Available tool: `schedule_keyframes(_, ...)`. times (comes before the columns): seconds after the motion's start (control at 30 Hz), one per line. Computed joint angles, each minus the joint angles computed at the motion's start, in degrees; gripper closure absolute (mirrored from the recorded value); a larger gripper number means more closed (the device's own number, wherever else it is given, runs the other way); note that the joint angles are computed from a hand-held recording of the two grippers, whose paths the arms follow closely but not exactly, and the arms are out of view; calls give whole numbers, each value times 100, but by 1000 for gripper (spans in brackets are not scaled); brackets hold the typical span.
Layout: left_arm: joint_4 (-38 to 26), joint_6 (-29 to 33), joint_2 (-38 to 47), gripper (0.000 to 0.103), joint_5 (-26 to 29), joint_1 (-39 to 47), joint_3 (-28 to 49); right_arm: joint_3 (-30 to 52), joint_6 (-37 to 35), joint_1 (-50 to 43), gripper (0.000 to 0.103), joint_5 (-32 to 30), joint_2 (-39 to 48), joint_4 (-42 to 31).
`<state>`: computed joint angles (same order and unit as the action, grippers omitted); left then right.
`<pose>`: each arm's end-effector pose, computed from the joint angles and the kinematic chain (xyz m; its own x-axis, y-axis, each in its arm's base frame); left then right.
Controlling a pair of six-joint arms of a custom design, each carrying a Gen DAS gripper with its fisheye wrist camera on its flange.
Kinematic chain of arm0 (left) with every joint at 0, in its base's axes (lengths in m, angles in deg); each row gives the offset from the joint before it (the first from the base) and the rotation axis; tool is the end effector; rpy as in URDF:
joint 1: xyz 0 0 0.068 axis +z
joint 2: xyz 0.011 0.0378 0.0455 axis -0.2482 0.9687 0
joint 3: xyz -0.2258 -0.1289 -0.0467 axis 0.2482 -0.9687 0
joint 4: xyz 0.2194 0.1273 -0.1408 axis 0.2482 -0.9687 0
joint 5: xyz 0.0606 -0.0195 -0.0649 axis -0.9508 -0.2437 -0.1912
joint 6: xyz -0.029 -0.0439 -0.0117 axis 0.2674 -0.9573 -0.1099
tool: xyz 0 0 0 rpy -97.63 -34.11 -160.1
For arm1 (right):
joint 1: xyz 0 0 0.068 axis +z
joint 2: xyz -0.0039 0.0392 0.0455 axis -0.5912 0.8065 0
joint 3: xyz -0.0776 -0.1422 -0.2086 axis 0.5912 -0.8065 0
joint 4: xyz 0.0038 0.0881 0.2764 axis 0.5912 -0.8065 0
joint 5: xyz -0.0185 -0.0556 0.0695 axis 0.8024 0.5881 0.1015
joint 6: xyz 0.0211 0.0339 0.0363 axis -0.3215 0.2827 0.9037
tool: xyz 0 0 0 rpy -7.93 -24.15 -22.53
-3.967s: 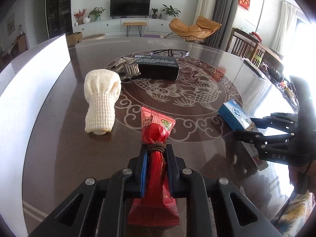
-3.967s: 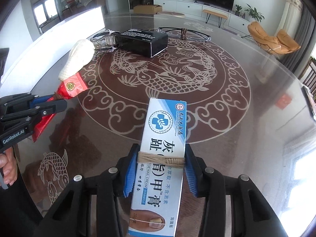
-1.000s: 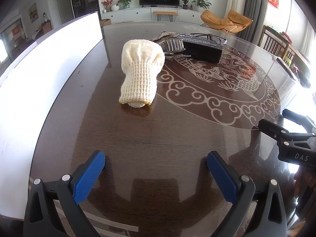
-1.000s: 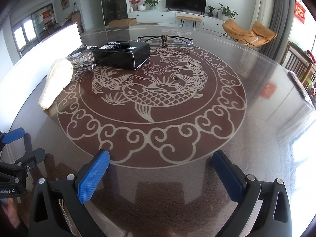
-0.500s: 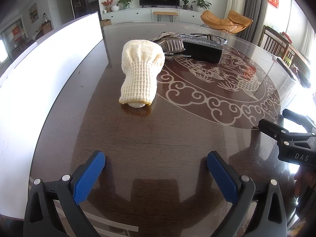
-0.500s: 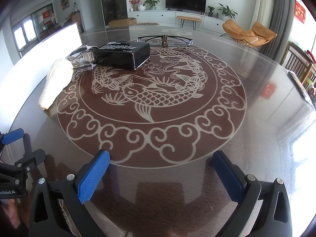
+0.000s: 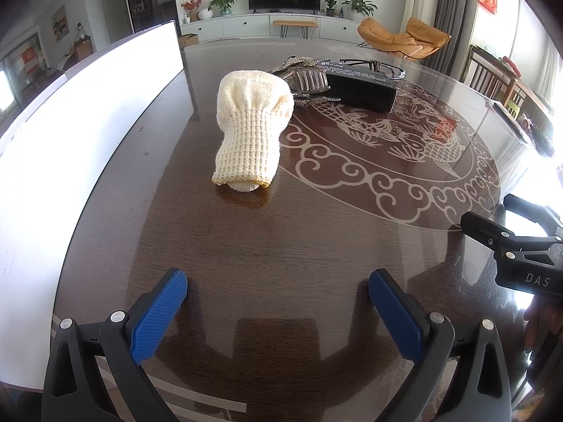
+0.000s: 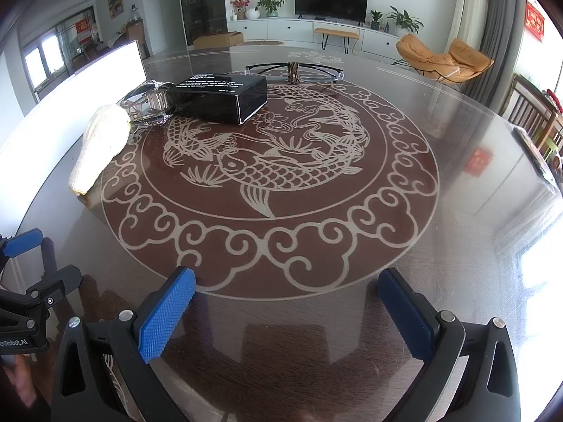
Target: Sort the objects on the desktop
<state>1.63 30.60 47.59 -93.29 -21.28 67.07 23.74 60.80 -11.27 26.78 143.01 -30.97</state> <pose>0.1511 -0.0122 0.1234 -0.8202 -0.1550 -0.5507 -0.1869 0.9824 0.0020 0.2630 0.1211 0.0960 -0.7483 -0.3176 -0.5824 -0.3821 0.9240 -0.0130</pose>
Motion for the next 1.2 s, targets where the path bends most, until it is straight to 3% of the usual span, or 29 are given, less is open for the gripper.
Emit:
schedule_keyframes(0.6,200,-81,198,0,-64,-70,-11,5,8,6,0,6,10,3)
schedule_keyframes(0.83,-58,108,112,0,172,284,52,6,10,8,0,7,17,10)
schedule_keyframes(1.03,-177,561,-290,0,1674,1877,30,5,9,8,0,7,14,8)
schedule_keyframes(1.1,87,767,69,0,2024,2313,185,5,10,8,0,7,15,9)
schedule_keyframes(1.2,733,1024,1011,0,2125,2369,632,5,10,9,0,8,16,9)
